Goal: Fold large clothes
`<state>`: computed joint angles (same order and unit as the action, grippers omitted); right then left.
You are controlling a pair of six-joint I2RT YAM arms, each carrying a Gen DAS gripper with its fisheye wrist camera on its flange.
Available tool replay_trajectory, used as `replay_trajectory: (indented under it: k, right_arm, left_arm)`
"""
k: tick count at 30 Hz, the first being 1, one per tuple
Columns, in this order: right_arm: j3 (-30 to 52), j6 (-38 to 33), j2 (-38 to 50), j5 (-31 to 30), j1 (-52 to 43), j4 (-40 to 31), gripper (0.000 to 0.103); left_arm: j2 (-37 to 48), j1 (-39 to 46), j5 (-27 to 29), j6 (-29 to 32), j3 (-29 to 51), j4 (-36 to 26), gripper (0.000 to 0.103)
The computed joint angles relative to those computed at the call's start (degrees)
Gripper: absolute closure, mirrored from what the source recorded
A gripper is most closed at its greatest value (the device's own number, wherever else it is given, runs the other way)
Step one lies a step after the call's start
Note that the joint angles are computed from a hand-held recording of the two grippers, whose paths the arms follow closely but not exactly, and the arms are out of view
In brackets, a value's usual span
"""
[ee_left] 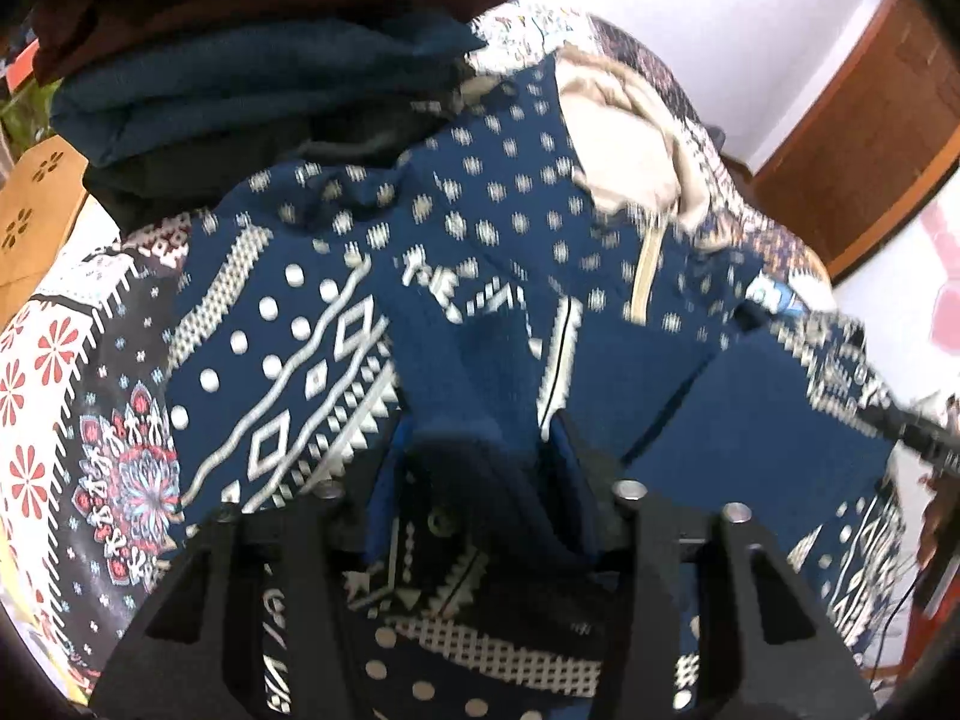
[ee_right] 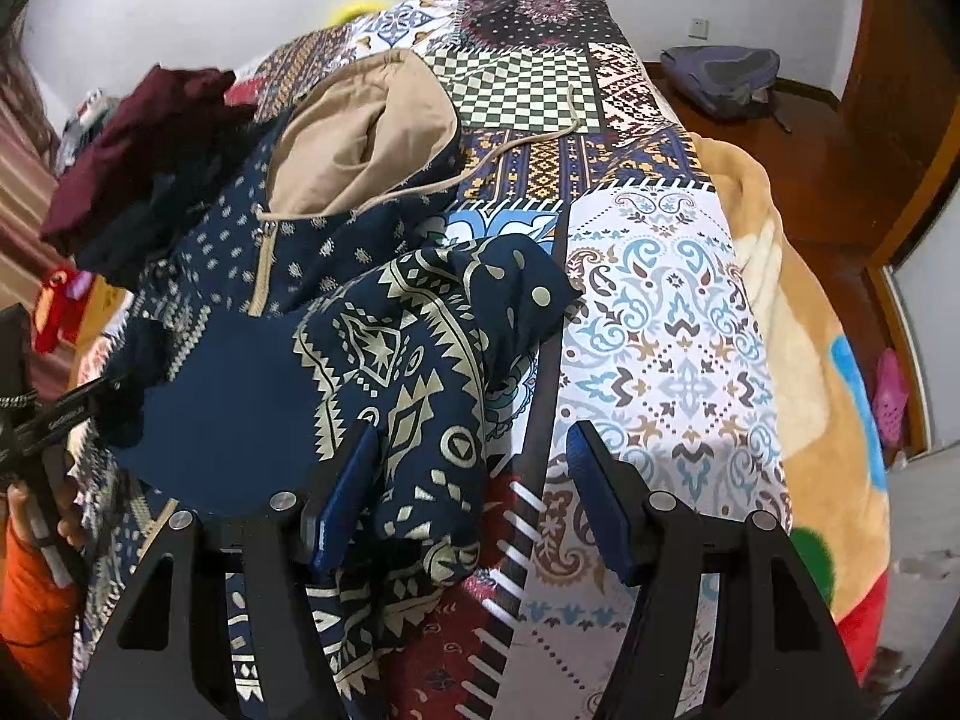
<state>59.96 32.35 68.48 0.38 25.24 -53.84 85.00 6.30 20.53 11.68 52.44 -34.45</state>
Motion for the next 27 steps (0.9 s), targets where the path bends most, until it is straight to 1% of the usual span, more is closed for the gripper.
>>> replay_trajectory:
  k: [1, 3, 4, 5, 7, 10, 15, 17, 20, 24, 26, 27]
  right_arm:
    - [-0.4, 0.2, -0.7, 0.1, 0.2, 0.2, 0.042]
    - [-0.5, 0.0, -1.5, 0.9, 1.1, 0.0, 0.046]
    - [-0.5, -0.3, -1.7, 1.0, 1.4, 0.0, 0.049]
    - [-0.1, -0.1, -1.7, 1.2, 2.0, -0.5, 0.05]
    - [0.0, -0.1, -1.6, 2.5, 3.0, -0.5, 0.05]
    - [-0.6, 0.1, -1.7, 2.2, 3.3, 0.1, 0.05]
    - [-1.1, 0.6, -1.7, 2.3, 3.7, 0.5, 0.049]
    - [-1.3, 0.8, -1.8, 2.0, 3.6, 0.7, 0.049]
    - [-1.5, 1.1, -2.0, 1.4, 3.9, 1.0, 0.049]
    - [-0.6, 1.4, -1.3, 1.6, 5.3, 0.4, 0.049]
    - [0.0, 1.5, -1.0, 1.3, 5.5, -0.2, 0.049]
    - [0.2, 1.4, -1.0, 0.7, 5.3, -0.3, 0.049]
  left_arm:
    - [0.1, 0.2, 0.6, 0.3, 0.8, -0.3, 0.083]
    - [-0.6, 0.8, 1.6, 0.4, 1.8, -0.7, 0.086]
    - [-1.9, 1.5, 2.4, 0.5, 2.0, -0.5, 0.086]
    - [-3.1, 1.9, 2.7, 0.3, 2.2, -0.2, 0.086]
    - [-5.4, 3.4, 3.4, 0.2, 2.5, 0.3, 0.086]
    - [-8.0, 7.1, 6.0, 0.8, 2.6, 0.9, 0.085]
    - [-8.0, 12.3, 5.3, 4.4, 0.3, 0.6, 0.083]
    - [-6.4, 14.3, 4.0, 6.2, -0.9, 0.2, 0.076]
    - [-4.0, 16.4, 1.6, 9.6, -3.1, -0.1, 0.073]
    - [-4.8, 16.4, -2.3, 12.7, -7.3, 1.1, 0.069]
    - [-6.7, 15.8, -4.2, 13.7, -8.8, 1.5, 0.058]
    - [-8.0, 15.0, -5.9, 13.9, -9.5, 1.9, 0.055]
